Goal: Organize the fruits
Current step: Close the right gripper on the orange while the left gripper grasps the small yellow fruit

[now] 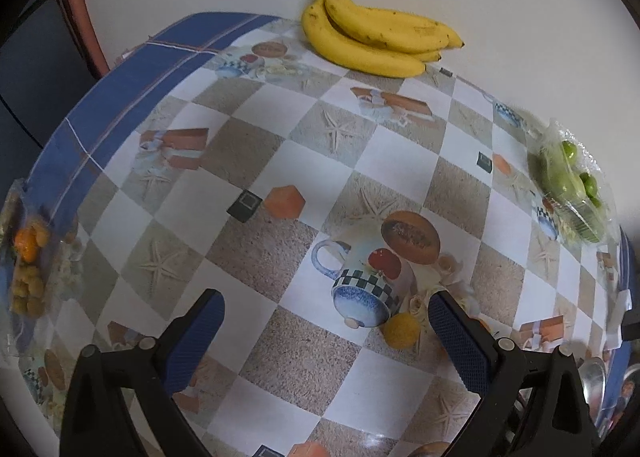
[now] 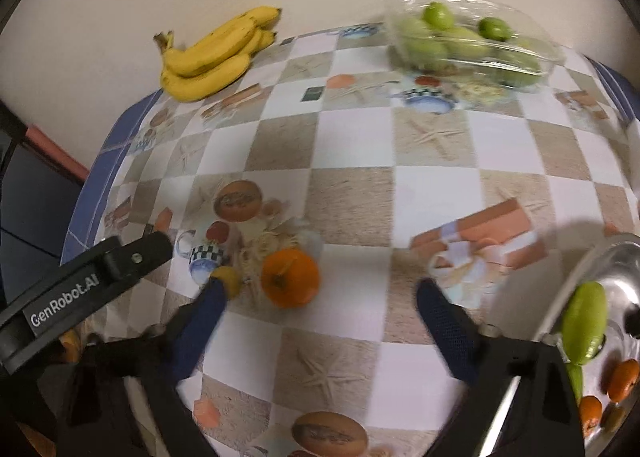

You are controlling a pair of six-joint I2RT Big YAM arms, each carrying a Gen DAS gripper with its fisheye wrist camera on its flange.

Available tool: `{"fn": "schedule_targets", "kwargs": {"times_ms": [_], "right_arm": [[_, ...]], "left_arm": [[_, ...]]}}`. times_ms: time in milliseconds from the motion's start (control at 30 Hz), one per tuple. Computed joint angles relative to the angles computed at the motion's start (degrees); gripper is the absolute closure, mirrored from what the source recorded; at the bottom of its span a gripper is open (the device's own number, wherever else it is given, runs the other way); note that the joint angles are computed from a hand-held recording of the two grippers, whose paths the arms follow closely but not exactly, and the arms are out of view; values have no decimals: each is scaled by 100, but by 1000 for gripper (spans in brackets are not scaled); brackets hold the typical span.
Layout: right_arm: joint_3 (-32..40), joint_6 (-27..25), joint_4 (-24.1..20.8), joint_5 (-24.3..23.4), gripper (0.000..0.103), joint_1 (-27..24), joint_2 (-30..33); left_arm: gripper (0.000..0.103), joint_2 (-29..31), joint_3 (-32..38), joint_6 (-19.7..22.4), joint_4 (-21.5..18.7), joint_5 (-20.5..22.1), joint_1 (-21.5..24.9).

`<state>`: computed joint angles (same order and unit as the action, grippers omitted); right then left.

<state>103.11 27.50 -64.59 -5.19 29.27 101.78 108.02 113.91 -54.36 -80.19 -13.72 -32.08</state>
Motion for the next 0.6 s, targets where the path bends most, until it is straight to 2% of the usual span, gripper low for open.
{"fn": "schedule_targets", "kwargs": {"times_ms": [33, 167, 267, 400, 500, 600], "right_arm": [[45, -45, -18, 35, 30, 37, 55], [98, -85, 0, -15, 35, 91, 183], [135, -70, 27, -18, 40, 114, 240], [220, -93, -36, 58, 51, 155, 317], [244, -49, -76, 136, 54, 168, 355], [231, -65, -36, 83, 62, 165, 358]], "left_arm": [[1, 23, 1, 18, 0, 41, 11], [2, 4, -134, -6, 192, 351, 66], [9, -3, -200, 7, 318, 507, 91], [11, 3, -240, 14, 398, 620, 115], [13, -14, -287, 14, 464, 682, 132], [13, -8, -295, 11, 490, 723, 150]]}}
